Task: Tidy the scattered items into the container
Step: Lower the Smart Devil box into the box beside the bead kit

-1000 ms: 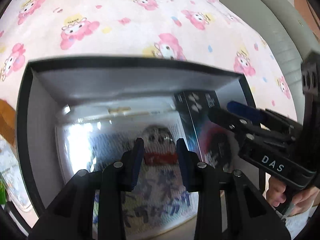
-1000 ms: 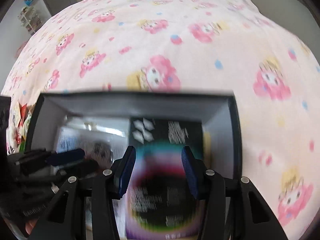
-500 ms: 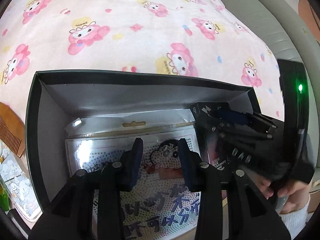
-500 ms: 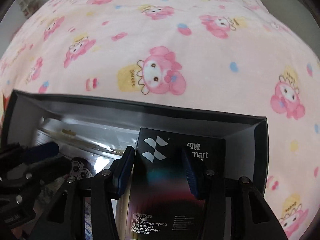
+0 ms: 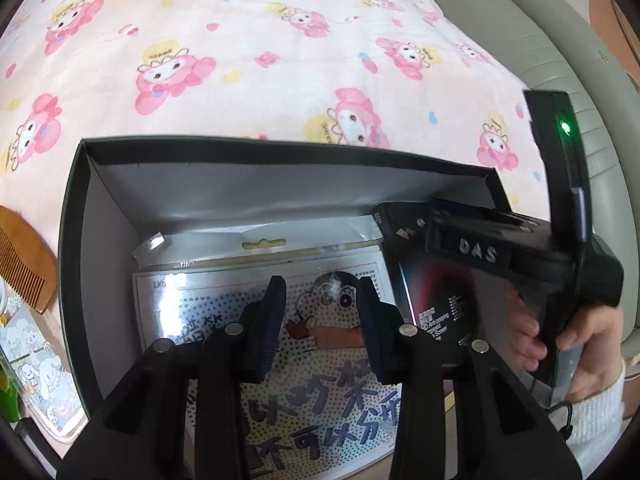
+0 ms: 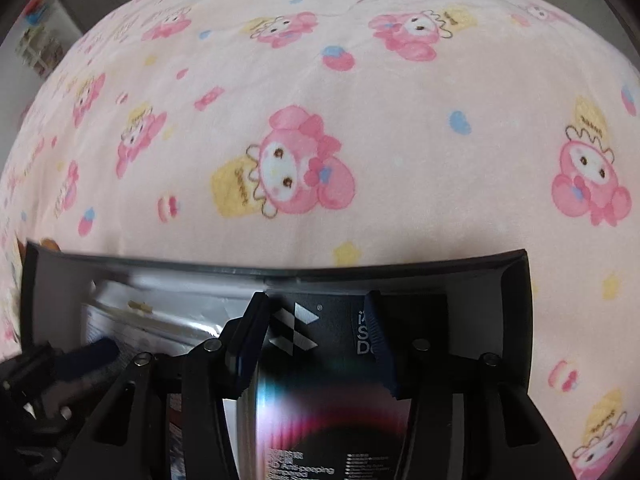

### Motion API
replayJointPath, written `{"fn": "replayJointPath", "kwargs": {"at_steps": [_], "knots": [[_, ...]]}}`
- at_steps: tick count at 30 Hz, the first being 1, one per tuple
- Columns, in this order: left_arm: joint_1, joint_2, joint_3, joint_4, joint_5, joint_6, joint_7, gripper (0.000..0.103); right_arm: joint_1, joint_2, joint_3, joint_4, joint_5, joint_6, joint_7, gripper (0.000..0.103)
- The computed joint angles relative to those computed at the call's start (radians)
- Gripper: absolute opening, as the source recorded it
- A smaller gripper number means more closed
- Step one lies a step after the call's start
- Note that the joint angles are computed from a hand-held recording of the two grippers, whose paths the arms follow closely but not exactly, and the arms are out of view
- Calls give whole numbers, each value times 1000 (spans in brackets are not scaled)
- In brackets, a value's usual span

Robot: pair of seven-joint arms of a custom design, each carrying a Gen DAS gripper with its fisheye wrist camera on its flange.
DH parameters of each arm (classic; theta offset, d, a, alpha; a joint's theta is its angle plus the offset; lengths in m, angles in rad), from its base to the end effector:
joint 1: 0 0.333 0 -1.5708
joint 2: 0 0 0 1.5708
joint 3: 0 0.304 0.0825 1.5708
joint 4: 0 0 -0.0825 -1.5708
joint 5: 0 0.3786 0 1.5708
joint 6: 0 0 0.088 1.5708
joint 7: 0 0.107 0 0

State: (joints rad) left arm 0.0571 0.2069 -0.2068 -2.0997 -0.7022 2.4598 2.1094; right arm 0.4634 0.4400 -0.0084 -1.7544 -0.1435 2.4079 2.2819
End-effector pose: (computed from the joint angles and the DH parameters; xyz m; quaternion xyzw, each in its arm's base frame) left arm 0.5763 -0.0839 0.3306 0.6258 -0.7333 0.2516 0.0856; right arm 0.6005 0.2934 0.3329 -0.6442 0.7554 -0.0754 0.0930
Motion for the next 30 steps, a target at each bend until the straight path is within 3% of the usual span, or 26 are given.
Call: {"fn": "replayJointPath", "kwargs": {"at_steps": [5,8,10,12,15,20,25,27,30], "knots": [[0,17,0,26,1,-29,-33,37,3,-109,31,-131,41,1,8,45],[-2,57,-11,85,6,-99,-67,37,-6,-254,57,-322,94,153,58,45],[-28,73,-22,109,43,-68,-93,37,15,-351,40,-401,-63,197,210,45],[-44,108,-37,153,64,-61,-123,37,13,-411,40,-416,-289,160,392,45],[-62,177,-51,227,108,-61,-185,37,-31,-454,63,-428,-439,153,520,45],[-68,241,-74,284,185,-13,-267,36,-118,-444,79,-460,-326,245,455,45],[-39,303,-111,342,170,-60,-305,35,-136,-431,91,-487,-242,315,428,44],[-45,307,-111,345,196,-59,-321,35,-137,-432,92,-489,-264,335,440,44],[-32,312,-117,363,206,-121,-336,33,-140,-444,93,-498,-297,345,473,45]]}}
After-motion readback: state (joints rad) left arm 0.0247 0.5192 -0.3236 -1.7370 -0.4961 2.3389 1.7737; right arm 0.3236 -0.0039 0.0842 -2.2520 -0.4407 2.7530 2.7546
